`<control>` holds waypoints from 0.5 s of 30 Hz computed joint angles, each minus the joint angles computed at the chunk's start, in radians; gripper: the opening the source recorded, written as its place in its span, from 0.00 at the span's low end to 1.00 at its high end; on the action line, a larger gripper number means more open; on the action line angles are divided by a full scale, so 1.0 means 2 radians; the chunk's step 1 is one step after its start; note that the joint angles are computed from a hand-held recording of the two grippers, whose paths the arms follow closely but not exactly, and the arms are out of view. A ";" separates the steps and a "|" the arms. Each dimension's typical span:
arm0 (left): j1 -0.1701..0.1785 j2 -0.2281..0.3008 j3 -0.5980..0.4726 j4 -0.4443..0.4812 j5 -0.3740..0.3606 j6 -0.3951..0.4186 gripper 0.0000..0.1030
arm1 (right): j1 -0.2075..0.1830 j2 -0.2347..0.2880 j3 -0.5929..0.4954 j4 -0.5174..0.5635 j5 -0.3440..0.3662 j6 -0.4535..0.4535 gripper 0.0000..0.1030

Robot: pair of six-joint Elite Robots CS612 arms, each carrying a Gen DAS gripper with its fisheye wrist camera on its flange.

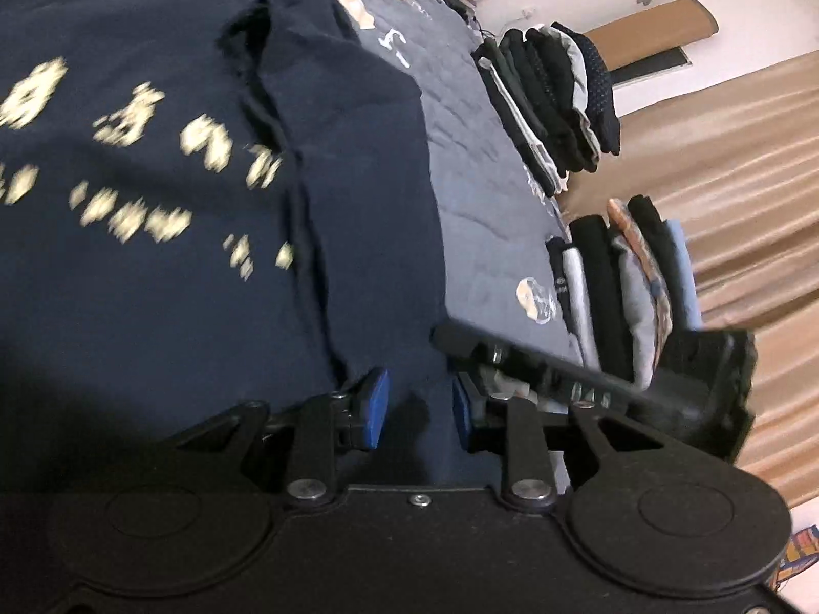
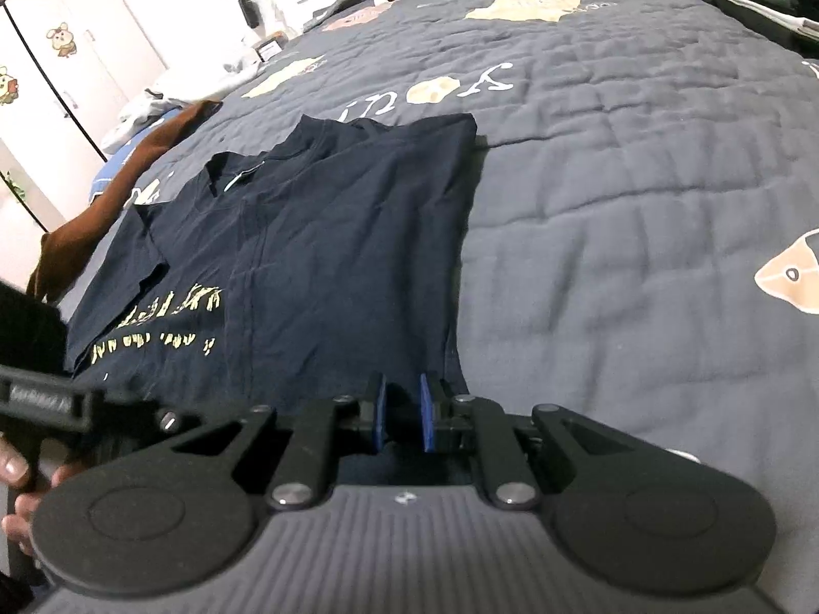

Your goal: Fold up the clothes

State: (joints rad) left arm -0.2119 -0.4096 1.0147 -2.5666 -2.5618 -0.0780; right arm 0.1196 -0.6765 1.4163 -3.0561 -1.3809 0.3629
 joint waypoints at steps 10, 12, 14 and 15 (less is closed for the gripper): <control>0.014 -0.059 0.087 -0.075 0.054 0.019 0.48 | -0.002 -0.005 0.008 -0.015 0.001 0.028 0.13; 0.019 -0.072 0.106 -0.098 0.064 0.027 0.48 | -0.002 -0.008 0.013 -0.023 -0.001 0.039 0.14; 0.024 -0.083 0.123 -0.126 0.080 0.027 0.48 | 0.000 -0.012 0.017 -0.031 -0.008 0.043 0.16; 0.026 -0.089 0.131 -0.141 0.091 0.027 0.48 | 0.001 -0.013 0.019 -0.034 -0.010 0.043 0.19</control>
State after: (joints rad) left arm -0.1599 -0.5880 1.2767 -2.8488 -2.3797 -0.0241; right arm 0.1221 -0.7028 1.4533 -3.1246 -1.4017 0.4485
